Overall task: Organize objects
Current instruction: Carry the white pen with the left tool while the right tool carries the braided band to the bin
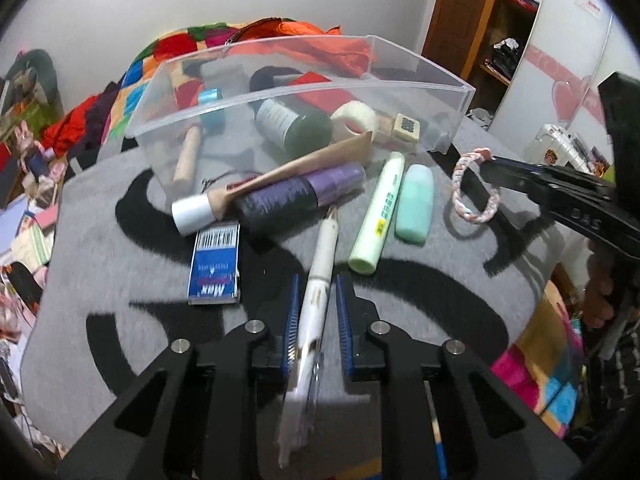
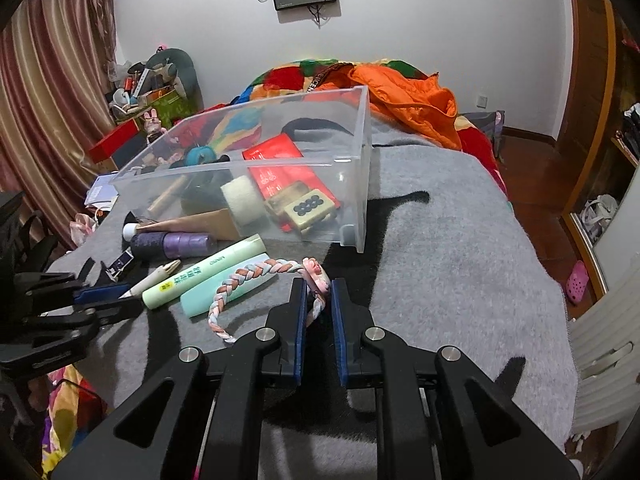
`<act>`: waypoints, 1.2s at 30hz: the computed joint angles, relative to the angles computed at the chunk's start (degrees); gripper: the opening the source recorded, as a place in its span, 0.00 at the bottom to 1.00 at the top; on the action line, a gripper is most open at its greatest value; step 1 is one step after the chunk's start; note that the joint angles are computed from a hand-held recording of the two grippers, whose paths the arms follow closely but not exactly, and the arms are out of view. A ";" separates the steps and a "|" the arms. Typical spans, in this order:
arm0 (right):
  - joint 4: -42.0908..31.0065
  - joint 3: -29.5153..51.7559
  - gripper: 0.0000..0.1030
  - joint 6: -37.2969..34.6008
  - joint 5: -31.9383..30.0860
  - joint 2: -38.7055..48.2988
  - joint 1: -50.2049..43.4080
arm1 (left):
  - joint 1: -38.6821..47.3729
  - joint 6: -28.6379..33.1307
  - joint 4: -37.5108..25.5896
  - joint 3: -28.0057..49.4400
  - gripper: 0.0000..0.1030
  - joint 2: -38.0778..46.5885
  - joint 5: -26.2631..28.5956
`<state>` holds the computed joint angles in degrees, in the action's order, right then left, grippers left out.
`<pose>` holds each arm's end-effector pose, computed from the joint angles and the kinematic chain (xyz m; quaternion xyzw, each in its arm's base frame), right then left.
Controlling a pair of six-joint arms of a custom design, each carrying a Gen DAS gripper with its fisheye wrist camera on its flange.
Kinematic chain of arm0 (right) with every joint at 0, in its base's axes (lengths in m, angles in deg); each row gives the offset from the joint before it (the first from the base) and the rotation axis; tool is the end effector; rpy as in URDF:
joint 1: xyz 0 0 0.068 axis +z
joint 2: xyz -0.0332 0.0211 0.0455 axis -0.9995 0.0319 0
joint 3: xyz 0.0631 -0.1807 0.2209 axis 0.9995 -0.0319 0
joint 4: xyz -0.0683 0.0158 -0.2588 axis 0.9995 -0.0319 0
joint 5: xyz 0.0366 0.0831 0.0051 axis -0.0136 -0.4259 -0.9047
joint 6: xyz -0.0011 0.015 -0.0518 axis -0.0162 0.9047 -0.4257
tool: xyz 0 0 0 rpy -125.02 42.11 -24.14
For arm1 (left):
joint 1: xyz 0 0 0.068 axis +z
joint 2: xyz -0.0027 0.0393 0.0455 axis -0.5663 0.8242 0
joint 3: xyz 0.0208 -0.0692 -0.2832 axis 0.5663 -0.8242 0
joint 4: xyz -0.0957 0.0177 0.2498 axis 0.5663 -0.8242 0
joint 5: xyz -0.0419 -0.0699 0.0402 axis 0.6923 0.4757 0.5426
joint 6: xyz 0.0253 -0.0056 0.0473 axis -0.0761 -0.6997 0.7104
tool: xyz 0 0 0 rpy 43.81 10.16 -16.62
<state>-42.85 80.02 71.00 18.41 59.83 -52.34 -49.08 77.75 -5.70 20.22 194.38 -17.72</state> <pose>0.2458 0.1653 0.0604 -0.0170 0.9255 0.0778 0.3703 0.2539 -0.0752 0.0499 0.2600 0.9156 -0.1256 0.2798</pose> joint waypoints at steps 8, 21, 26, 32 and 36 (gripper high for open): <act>-0.03 -1.57 0.11 -0.22 1.48 -4.35 1.32 | 1.50 -1.05 0.61 -3.10 0.10 -3.03 0.61; -0.11 0.17 0.11 -1.61 1.75 -8.29 1.82 | 4.56 -3.19 -3.09 -6.04 0.10 -18.14 4.70; -0.25 1.67 0.11 -2.41 1.51 -8.73 1.27 | 4.76 -5.29 -3.96 -4.37 0.10 -20.63 5.93; -0.53 3.88 0.11 -3.11 0.76 -8.91 -0.30 | 4.54 -6.54 -5.30 -2.27 0.10 -23.82 6.03; -0.82 5.46 0.11 -3.49 0.35 -8.69 -1.42 | 5.33 -7.44 -6.35 0.34 0.10 -24.14 6.97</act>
